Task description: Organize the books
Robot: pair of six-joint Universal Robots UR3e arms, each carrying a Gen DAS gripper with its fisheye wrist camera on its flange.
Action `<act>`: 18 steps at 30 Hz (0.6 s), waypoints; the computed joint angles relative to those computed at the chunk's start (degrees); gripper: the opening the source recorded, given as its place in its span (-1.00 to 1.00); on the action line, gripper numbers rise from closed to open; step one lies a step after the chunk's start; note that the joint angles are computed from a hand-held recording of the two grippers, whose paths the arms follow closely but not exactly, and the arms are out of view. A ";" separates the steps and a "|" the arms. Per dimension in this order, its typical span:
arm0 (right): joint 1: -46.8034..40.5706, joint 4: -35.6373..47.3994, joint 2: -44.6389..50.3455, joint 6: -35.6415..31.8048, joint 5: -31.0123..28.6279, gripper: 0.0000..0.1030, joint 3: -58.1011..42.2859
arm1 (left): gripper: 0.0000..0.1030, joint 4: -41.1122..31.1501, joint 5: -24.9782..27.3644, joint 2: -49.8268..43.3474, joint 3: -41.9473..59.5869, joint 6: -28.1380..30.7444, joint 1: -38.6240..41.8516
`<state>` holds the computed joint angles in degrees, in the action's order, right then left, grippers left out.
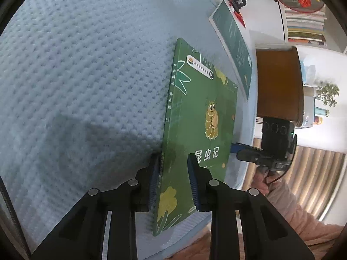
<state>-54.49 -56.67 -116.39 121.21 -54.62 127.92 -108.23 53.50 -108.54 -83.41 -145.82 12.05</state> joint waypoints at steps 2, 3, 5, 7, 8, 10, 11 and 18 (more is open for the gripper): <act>0.95 -1.85 1.62 0.89 0.62 -0.33 -0.18 | -0.53 -1.94 0.41 -0.77 1.49 1.36 0.26; 0.81 -2.28 2.30 0.84 0.63 -0.38 -0.10 | -0.53 -2.64 0.48 -0.98 1.91 1.75 0.46; 0.67 -3.25 3.28 1.20 0.87 -0.50 0.28 | -0.53 -3.64 0.23 -1.81 2.97 1.91 0.41; 0.58 -5.01 4.50 2.01 1.11 -0.69 0.67 | -0.53 -3.46 -0.09 -2.42 3.82 1.71 -0.21; 0.57 -5.73 5.10 2.20 1.13 -0.73 0.67 | -0.53 -3.29 -0.09 -2.53 4.15 1.53 -0.46; 0.00 -6.66 5.65 2.74 1.16 -0.81 0.97 | -0.53 -2.64 0.08 -2.48 4.56 0.47 -1.03; 0.09 -6.93 5.60 3.23 1.51 -0.81 1.08 | -0.56 -2.05 0.52 -2.21 4.63 -0.33 -1.48; 1.08 -7.74 2.04 6.09 2.42 -0.78 1.47 | -0.60 2.98 5.70 1.81 2.52 -7.38 -3.63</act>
